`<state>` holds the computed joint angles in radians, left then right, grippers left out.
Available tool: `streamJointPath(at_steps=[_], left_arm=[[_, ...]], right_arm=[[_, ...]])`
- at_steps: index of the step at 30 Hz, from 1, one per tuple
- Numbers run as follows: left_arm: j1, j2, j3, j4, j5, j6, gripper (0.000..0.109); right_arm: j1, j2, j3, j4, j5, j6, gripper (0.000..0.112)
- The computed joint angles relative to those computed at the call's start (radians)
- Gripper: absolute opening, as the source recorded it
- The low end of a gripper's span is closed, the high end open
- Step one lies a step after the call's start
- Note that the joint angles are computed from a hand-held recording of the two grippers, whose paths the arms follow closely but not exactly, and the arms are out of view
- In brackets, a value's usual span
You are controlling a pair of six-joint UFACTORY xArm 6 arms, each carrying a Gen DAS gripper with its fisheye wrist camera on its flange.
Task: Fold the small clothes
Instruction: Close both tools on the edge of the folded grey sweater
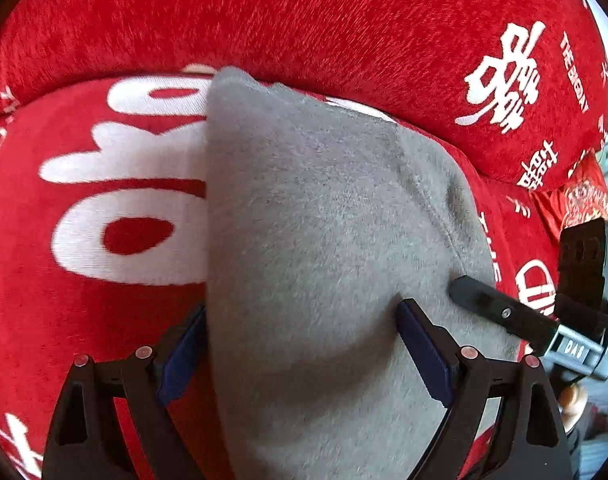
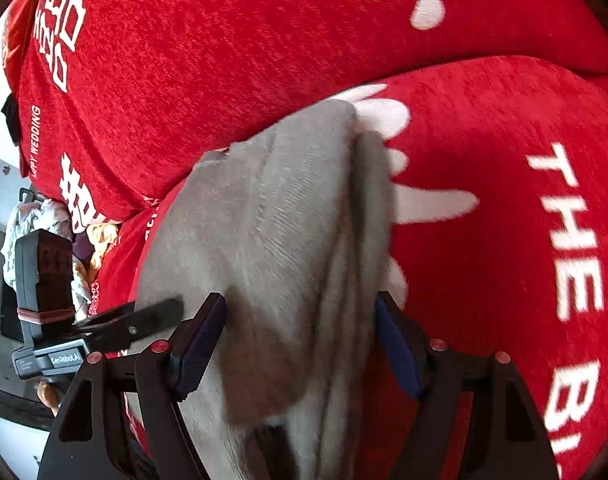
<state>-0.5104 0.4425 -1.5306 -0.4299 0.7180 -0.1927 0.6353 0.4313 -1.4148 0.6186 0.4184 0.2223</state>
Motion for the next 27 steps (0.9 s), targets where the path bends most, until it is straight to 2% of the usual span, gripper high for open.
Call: streamJointPath(at_steps=[1, 4, 5, 7, 10, 16, 27], left_arm=[[0.001, 0.012, -0.015, -0.014, 0.005, 0.003, 0.091], [-0.014, 0.032, -0.045, 0.053, -0.001, -0.036, 0.079], [-0.019, 0.031, -0.047, 0.076, -0.008, -0.045, 0.076], [-0.034, 0.015, -0.035, 0.138, -0.032, -0.061, 0.063], [-0.048, 0.002, -0.031, 0.234, -0.040, -0.102, 0.053], [-0.070, -0.009, -0.044, 0.390, -0.031, -0.176, 0.046], [-0.100, -0.087, 0.008, 0.571, -0.048, -0.275, 0.045]], right_arm=[[0.001, 0.018, -0.025, -0.036, 0.011, 0.022, 0.068], [0.002, 0.046, -0.075, -0.161, 0.046, 0.079, 0.048], [0.005, 0.044, -0.077, -0.192, 0.043, 0.094, 0.045], [0.013, 0.037, -0.078, -0.287, 0.036, 0.152, 0.039], [0.025, 0.035, -0.091, -0.440, 0.042, 0.253, 0.037], [0.043, 0.022, -0.116, -0.640, 0.074, 0.377, 0.034], [0.062, -0.029, -0.098, -0.790, 0.078, 0.483, 0.034]])
